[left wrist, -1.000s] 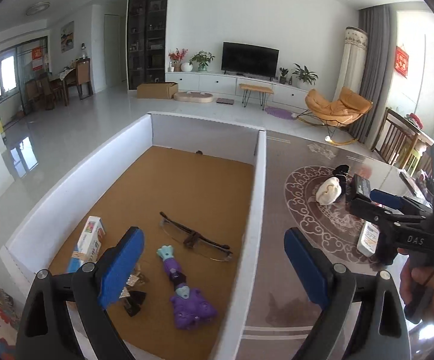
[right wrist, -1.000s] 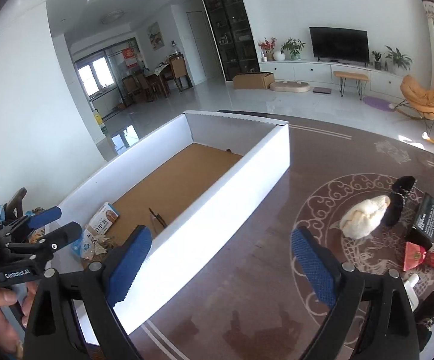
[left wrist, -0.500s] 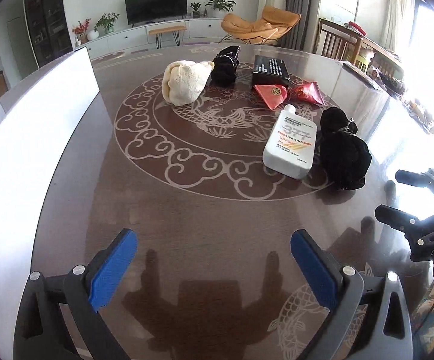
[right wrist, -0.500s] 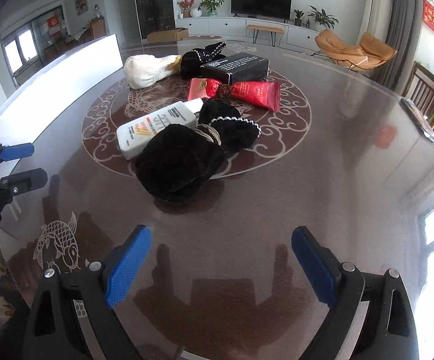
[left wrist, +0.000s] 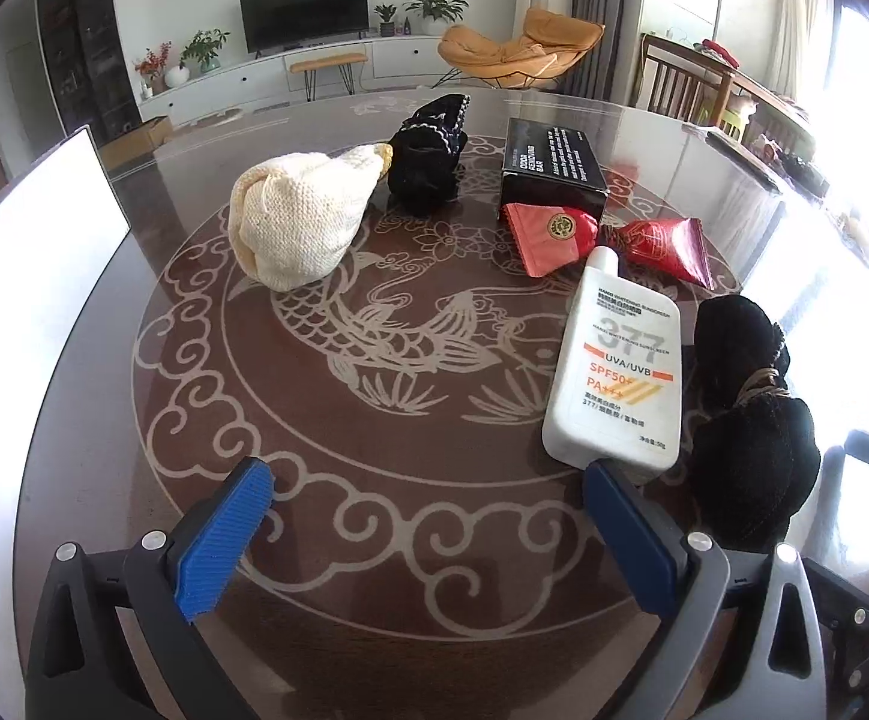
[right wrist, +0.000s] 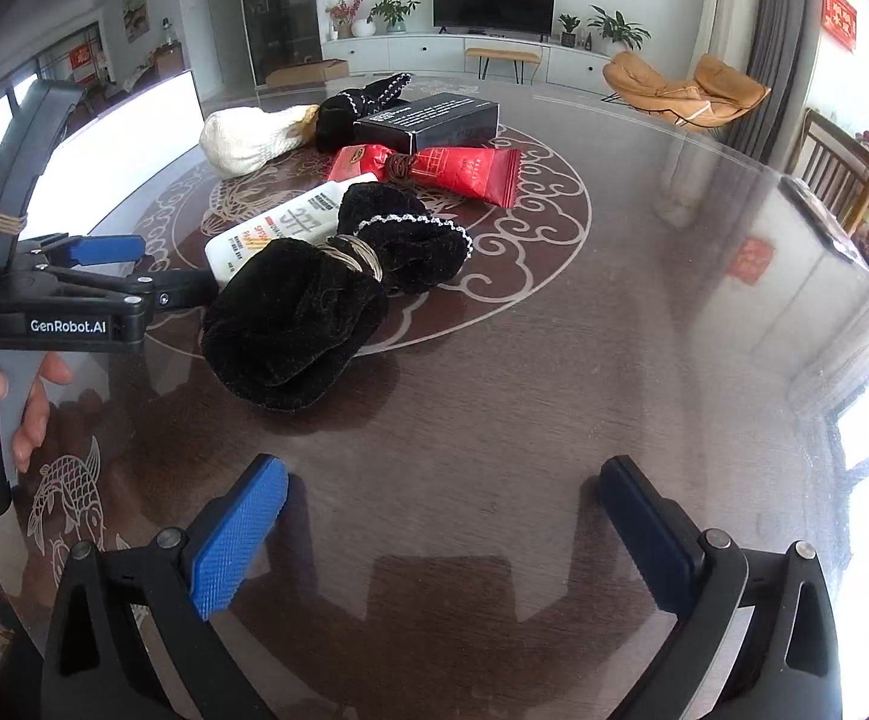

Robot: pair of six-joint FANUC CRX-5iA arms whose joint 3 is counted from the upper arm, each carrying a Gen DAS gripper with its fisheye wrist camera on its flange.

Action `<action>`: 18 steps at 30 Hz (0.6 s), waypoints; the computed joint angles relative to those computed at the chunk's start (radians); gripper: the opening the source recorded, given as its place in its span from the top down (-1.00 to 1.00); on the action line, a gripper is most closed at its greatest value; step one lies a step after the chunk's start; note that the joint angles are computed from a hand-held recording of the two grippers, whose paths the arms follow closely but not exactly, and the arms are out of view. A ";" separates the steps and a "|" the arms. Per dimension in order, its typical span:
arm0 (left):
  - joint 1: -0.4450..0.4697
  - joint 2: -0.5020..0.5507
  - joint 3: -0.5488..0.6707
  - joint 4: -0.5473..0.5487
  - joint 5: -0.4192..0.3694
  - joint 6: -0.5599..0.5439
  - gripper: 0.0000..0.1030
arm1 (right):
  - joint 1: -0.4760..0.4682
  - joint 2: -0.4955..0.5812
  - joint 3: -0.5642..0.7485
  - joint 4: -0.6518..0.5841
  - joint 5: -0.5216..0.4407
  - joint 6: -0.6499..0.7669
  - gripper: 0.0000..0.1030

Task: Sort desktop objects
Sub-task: 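Bring both open tools back over the table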

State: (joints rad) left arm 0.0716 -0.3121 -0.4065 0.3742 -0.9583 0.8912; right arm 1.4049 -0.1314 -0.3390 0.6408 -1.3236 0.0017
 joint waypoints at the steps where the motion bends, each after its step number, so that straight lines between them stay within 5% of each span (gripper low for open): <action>1: -0.001 0.000 0.000 -0.001 0.001 0.001 -1.00 | 0.000 0.001 0.000 0.000 0.000 -0.001 -1.00; 18: -0.001 0.001 0.000 -0.001 0.000 0.002 -1.00 | -0.001 0.004 -0.001 0.003 0.001 -0.008 -1.00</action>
